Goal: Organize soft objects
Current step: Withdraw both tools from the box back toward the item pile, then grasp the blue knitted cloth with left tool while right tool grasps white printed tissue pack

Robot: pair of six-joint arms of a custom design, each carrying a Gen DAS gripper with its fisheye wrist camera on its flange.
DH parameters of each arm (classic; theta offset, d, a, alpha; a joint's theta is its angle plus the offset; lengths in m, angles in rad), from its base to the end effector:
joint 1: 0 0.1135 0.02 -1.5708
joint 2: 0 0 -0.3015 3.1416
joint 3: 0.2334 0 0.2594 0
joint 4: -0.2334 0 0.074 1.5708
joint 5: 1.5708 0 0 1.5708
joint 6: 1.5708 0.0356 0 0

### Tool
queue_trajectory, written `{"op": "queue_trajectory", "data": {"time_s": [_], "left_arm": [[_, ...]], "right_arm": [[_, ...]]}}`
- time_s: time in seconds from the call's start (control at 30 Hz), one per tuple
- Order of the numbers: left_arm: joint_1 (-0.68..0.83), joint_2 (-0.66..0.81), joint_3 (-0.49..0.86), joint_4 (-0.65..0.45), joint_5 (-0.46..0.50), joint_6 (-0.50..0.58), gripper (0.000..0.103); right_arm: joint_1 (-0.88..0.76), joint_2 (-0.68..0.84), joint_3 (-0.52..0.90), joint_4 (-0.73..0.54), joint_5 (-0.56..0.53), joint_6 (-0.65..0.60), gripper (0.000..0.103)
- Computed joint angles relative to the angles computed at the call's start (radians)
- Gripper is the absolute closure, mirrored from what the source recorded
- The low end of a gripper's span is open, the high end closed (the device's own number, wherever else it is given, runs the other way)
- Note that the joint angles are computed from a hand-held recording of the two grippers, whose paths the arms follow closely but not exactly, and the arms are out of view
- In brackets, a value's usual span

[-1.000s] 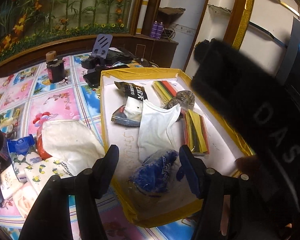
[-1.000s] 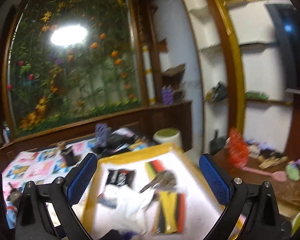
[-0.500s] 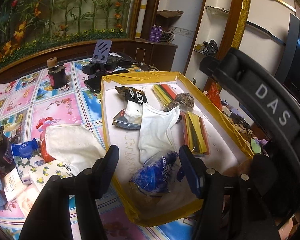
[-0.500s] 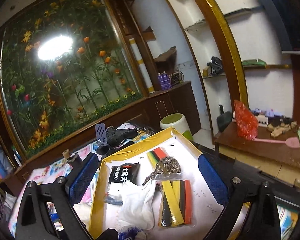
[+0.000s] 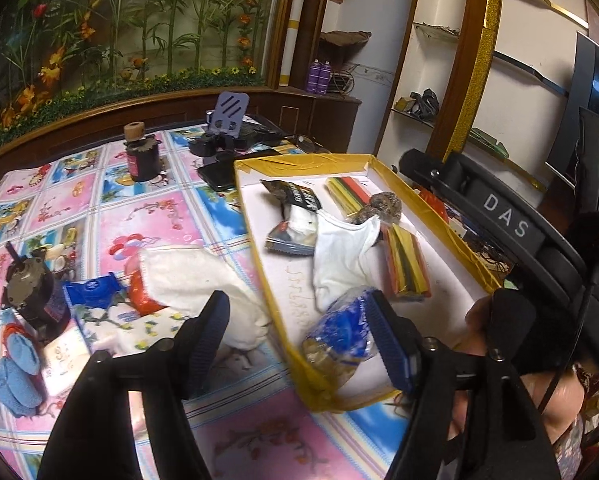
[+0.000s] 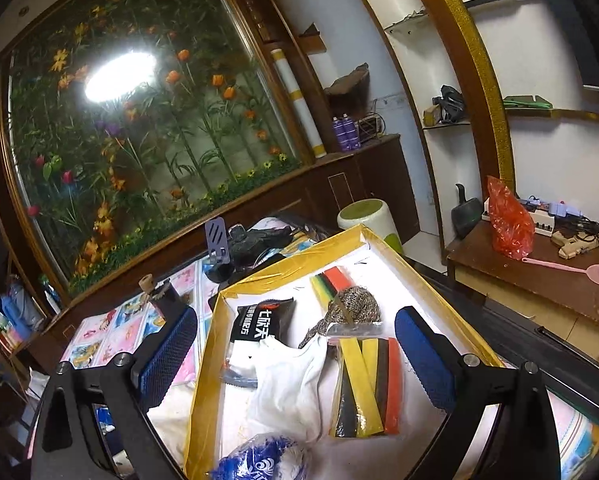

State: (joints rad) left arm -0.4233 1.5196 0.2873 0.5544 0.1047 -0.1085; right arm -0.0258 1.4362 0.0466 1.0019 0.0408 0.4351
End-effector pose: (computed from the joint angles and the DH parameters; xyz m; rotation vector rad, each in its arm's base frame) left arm 0.2083 -0.0979 0.1279 0.4130 2.2378 -0.4012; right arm 0.1854 -0.0062 0.1334 0.4751 1.9069 0.2290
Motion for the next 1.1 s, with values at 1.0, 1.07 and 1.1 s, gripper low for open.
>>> {"op": "queue_trajectory", "data": {"time_s": [1.0, 1.07, 1.1], "left_arm": [[0.988, 0.159, 0.157, -0.32, 0.347, 0.396, 0.019], [0.973, 0.176, 0.158, -0.329, 0.339, 0.417, 0.019], [0.958, 0.176, 0.148, -0.321, 0.325, 0.428, 0.019]], "right_arm": [[0.333, 0.157, 0.005, 0.176, -0.015, -0.207, 0.002], [0.325, 0.151, 0.004, 0.169, -0.032, -0.21, 0.002], [0.324, 0.15, 0.004, 0.169, -0.037, -0.214, 0.002]]}}
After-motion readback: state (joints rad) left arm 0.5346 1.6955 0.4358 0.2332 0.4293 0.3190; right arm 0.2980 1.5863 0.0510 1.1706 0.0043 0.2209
